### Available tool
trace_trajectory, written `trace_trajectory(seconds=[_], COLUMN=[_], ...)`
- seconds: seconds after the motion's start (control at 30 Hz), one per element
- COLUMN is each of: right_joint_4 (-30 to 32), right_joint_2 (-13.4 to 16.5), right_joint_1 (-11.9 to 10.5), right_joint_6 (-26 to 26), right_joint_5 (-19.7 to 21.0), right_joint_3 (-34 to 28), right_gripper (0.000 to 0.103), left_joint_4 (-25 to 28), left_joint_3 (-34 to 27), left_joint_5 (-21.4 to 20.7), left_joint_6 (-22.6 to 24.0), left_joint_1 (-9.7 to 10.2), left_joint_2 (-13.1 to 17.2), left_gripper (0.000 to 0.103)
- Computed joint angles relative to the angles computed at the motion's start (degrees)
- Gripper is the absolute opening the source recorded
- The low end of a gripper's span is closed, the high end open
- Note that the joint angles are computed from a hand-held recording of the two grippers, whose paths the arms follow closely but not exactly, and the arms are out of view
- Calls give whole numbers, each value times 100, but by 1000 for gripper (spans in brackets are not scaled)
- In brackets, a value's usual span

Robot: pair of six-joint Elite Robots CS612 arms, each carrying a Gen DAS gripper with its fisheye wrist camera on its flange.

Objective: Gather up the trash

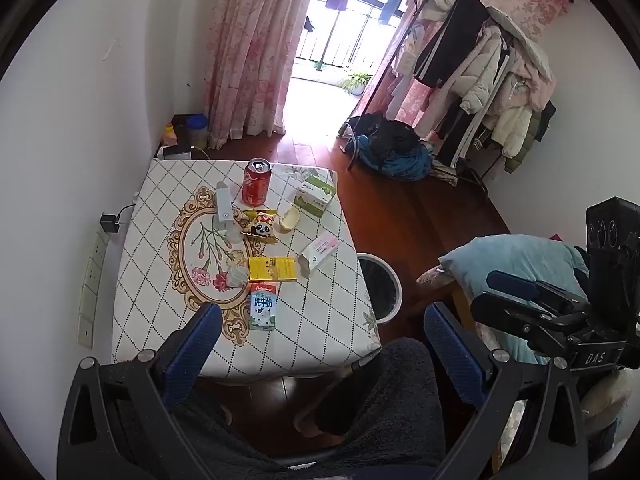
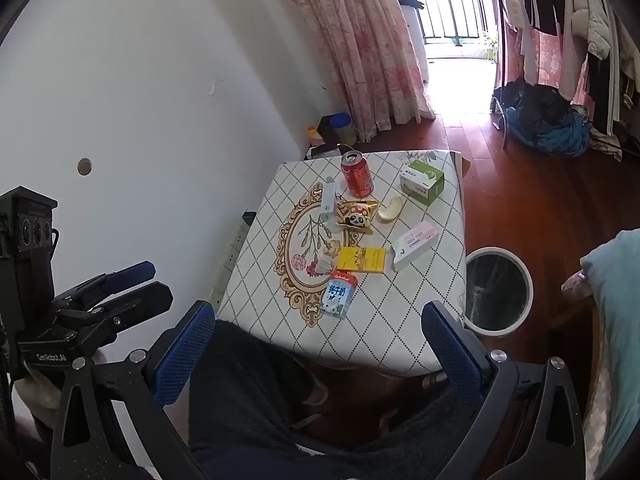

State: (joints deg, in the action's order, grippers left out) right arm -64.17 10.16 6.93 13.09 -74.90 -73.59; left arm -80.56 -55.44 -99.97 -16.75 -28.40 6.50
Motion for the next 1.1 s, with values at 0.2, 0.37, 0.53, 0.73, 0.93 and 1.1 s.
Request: trace_trajectory(seconds=[0.2,0.37,0.53,0.73,0.93,1.1], right_joint_4=[-13,-41,-44,-60,-73,-68], right_joint_2=[-13,-11,-4,9,16,29], right_joint_1=[1,12,9,18,18,1], right_joint_6=[-33,-27,-25,-13,-5,20], right_joint_5=[21,33,49,3,-27,-28], right_joint_3=[21,43,44,33,6,-65], right_gripper=[103,103,103,103,103,103], left_joint_4=[-14,-34,-34,-50,-92,-148], left_joint_3=[-9,30,2,-1,50,60], left_joint_5=[45,46,16,-45,-106,-132], left_joint_6=[-27,-54,-66,-50,-15,34], left_joint_1=[-13,-25,-19,-19,-34,-32], left_joint_2=[-10,-44,-25,-22,-47,-46], left_gripper=[103,103,103,103,103,103])
